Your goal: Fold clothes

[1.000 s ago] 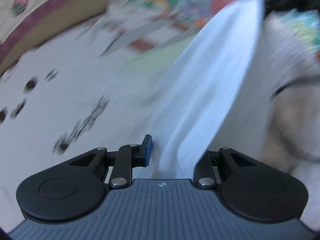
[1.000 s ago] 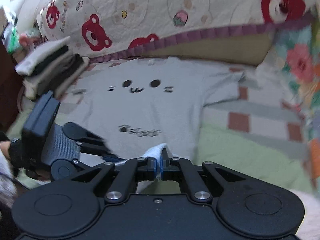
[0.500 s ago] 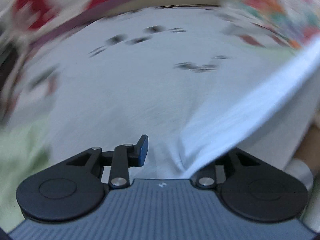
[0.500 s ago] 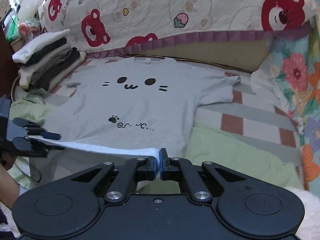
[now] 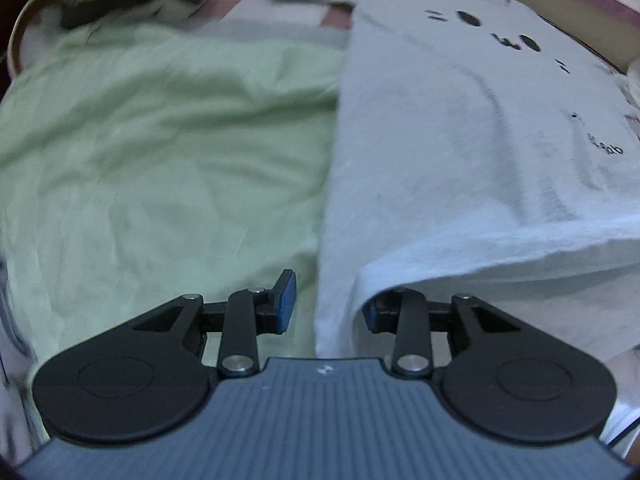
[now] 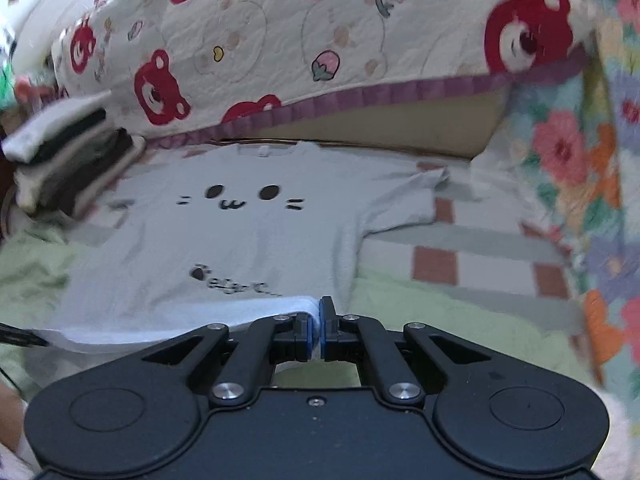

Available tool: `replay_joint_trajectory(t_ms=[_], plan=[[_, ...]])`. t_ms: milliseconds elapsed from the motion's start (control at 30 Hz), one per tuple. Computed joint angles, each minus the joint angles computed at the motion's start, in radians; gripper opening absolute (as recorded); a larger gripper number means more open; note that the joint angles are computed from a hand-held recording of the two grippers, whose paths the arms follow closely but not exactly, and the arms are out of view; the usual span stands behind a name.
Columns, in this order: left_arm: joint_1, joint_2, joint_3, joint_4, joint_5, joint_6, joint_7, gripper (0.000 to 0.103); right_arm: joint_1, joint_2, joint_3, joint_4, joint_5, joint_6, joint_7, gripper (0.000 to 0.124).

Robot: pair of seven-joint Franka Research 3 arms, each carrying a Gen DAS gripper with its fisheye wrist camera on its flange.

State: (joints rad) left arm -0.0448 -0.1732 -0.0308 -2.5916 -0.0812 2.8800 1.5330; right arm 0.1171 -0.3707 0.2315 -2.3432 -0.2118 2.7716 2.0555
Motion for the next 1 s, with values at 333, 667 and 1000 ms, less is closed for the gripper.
replay_joint_trajectory(t_ms=[333, 667, 1000], plan=[[0.081, -0.219, 0.015, -0.055, 0.304, 0.029, -0.228, 0.005, 0.018, -0.063, -0.008, -0.007, 0.009, -0.07, -0.046, 0.003], [-0.002, -0.188, 0.103, -0.097, 0.07, 0.04, -0.119, 0.012, 0.04, -0.112, -0.021, -0.089, 0.12, -0.141, -0.028, 0.002], [-0.062, -0.187, 0.168, -0.055, -0.047, 0.056, 0.002, 0.021, 0.029, -0.15, 0.014, -0.088, 0.078, -0.203, 0.01, 0.002]])
